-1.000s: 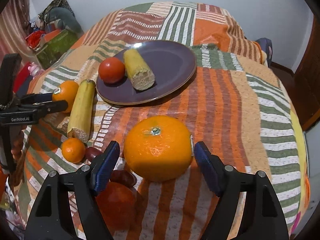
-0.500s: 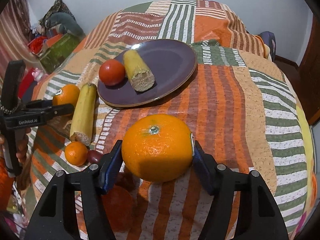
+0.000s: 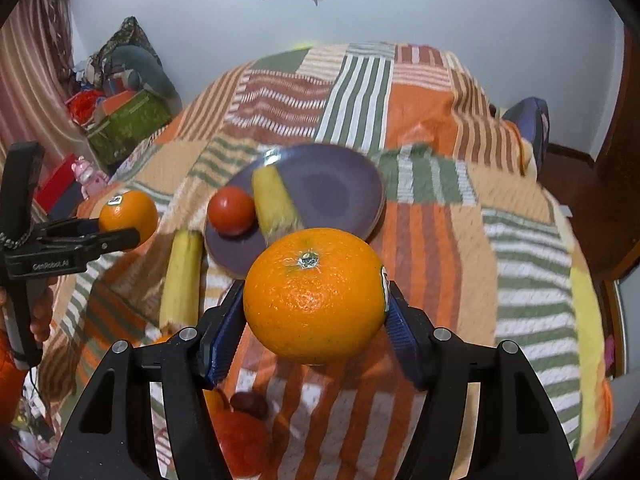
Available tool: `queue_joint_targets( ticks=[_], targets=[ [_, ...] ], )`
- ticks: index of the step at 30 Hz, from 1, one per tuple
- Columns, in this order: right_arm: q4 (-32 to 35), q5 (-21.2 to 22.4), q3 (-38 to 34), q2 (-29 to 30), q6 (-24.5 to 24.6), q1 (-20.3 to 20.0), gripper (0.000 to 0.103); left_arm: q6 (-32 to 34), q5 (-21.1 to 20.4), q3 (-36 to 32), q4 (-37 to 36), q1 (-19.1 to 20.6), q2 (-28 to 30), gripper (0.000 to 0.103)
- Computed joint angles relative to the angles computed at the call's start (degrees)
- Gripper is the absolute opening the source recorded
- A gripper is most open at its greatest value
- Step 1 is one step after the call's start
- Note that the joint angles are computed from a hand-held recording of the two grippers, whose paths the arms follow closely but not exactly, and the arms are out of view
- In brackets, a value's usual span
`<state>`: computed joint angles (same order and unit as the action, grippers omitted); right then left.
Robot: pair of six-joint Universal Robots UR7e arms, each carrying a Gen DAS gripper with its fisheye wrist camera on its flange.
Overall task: Organize fruits
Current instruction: 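Carry both oranges in the two tools over the purple plate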
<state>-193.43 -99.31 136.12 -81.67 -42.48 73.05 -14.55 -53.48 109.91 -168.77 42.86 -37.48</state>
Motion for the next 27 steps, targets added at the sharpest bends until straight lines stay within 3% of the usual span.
queue_joint_targets(
  ticks=[13,27],
  targets=[
    [-0.7,0.9,-7.1,3.3,-1.2,2.8,0.062,4.3,1.0,-9.9,0.4,0.8,5.7,0.067],
    [0.8,-0.1,-15.8,11.5,0.4,4.0,0.062,6.0,1.4,-19.9,4.0,3.4,12.8,0.067]
  ],
)
